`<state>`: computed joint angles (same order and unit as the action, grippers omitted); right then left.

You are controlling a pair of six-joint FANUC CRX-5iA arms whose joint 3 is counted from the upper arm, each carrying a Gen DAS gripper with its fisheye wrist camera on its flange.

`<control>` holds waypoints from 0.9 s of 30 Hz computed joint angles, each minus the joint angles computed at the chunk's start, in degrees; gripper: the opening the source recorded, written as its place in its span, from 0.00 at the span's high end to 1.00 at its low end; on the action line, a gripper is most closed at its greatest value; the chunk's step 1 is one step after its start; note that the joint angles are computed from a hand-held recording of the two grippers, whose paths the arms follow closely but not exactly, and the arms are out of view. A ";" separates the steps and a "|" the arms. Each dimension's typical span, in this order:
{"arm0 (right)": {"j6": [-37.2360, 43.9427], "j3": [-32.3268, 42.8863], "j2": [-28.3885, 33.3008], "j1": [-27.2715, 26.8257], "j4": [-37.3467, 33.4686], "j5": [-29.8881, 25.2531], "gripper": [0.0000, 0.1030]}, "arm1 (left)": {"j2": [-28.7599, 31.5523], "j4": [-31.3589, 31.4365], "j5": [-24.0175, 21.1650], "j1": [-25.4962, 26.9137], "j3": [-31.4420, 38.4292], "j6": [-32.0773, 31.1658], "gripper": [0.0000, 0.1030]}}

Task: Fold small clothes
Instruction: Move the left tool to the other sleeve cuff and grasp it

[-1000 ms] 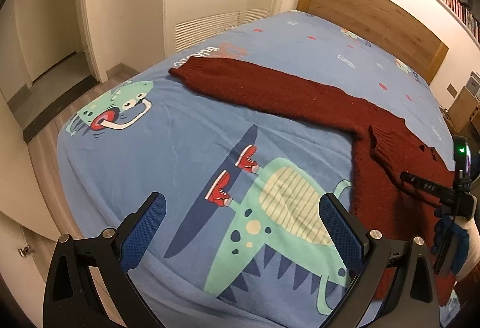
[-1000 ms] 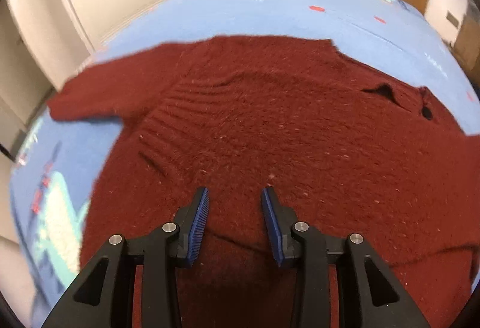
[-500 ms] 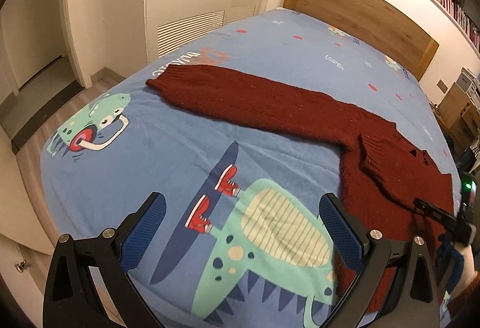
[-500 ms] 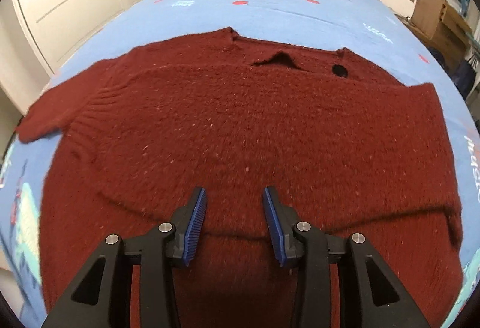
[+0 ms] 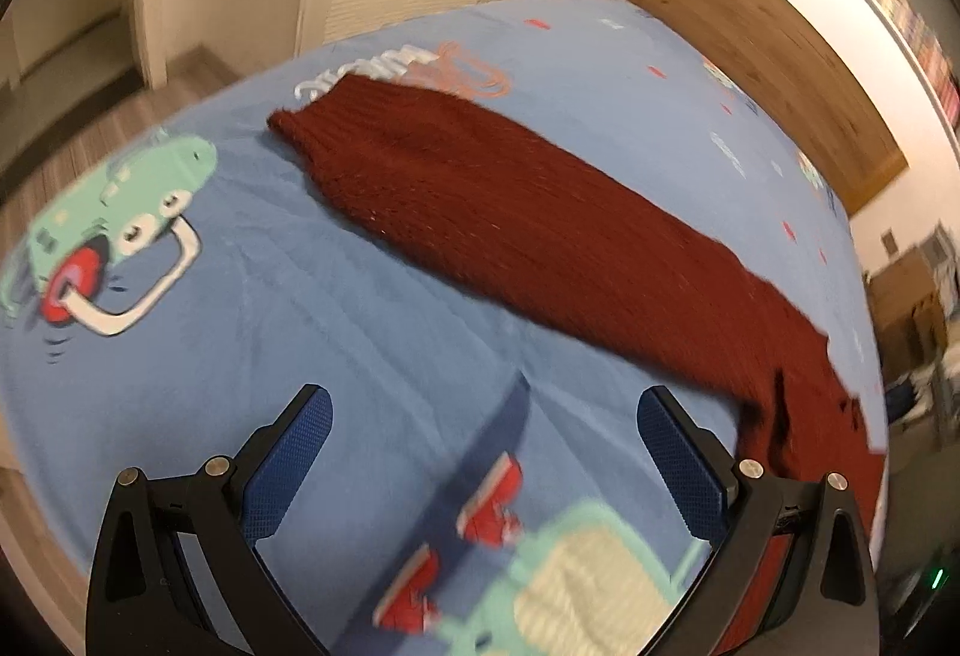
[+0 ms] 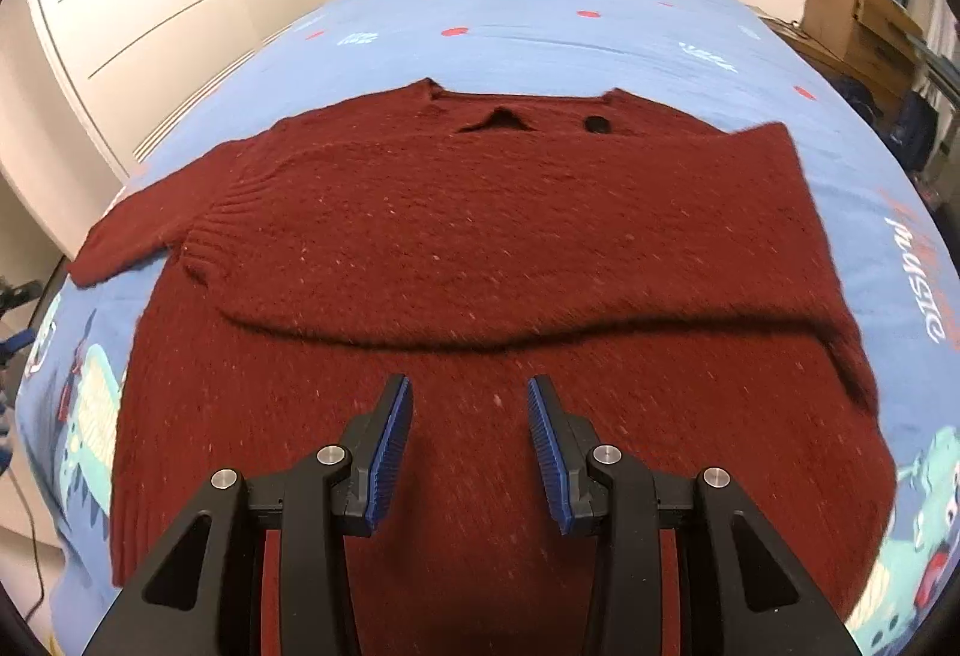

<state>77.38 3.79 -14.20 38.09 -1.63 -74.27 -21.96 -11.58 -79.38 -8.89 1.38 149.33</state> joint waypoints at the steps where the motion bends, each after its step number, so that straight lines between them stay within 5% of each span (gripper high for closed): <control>1: 0.04 -0.15 -0.13 -0.23 -0.06 0.01 0.60 | -1.32 2.99 2.39 3.46 -2.55 -1.29 0.08; 7: -0.93 0.36 -1.21 -2.62 -3.18 -1.90 0.60 | -10.84 24.80 18.61 22.95 -20.41 -11.38 0.24; 10: -1.53 0.56 -1.69 -2.83 -2.62 -2.23 0.60 | -14.67 32.39 23.43 28.54 -27.19 -13.83 0.25; 19: -1.85 2.08 -1.49 -4.14 -2.74 -2.39 0.60 | -23.71 49.29 32.19 39.67 -40.46 -22.71 0.29; 27: -3.01 1.76 -1.83 -4.30 -1.99 -2.35 0.60 | -24.90 67.88 45.07 40.26 -49.93 -34.34 0.37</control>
